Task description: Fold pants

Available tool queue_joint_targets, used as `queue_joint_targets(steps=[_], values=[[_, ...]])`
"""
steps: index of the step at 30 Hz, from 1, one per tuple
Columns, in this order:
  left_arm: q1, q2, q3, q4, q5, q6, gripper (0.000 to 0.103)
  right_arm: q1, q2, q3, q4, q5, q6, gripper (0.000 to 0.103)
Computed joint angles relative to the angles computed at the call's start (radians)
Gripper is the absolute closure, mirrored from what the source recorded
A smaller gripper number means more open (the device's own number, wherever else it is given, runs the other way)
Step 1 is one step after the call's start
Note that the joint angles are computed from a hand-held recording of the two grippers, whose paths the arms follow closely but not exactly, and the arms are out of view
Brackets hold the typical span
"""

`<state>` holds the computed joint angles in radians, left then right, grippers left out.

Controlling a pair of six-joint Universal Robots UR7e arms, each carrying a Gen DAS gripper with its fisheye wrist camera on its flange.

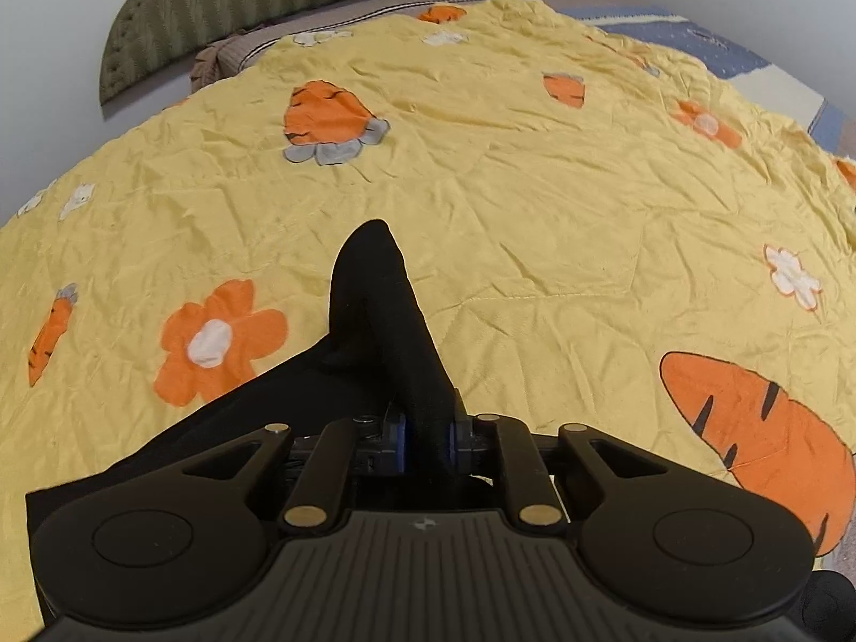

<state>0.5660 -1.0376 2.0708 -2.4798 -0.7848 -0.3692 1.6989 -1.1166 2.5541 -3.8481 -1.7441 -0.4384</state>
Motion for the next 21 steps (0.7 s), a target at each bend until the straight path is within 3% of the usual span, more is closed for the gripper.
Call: queue_joint_targets(steps=[3, 7, 10, 12, 15, 21], values=[[0.006, 0.019, 0.003, -0.057, -0.010, 0.041, 0.081, 0.003, 0.010, -0.002, 0.001, -0.002, 0.037, 0.090], [0.021, 0.005, -0.004, -0.103, -0.056, 0.061, 0.079, 0.002, 0.022, -0.022, 0.019, 0.002, 0.086, 0.088], [0.025, -0.047, 0.024, -0.209, -0.070, 0.089, 0.079, 0.003, 0.000, -0.007, 0.027, -0.009, 0.109, 0.078], [0.019, -0.086, 0.042, -0.244, -0.019, 0.089, 0.075, 0.015, 0.004, -0.001, 0.012, -0.038, 0.112, 0.071], [0.014, -0.155, 0.081, -0.263, 0.070, 0.074, 0.072, 0.021, -0.008, 0.014, -0.007, -0.064, 0.114, 0.069], [0.013, -0.260, 0.158, -0.171, 0.181, -0.004, 0.072, 0.125, 0.062, -0.025, -0.177, -0.275, 0.084, 0.065]])
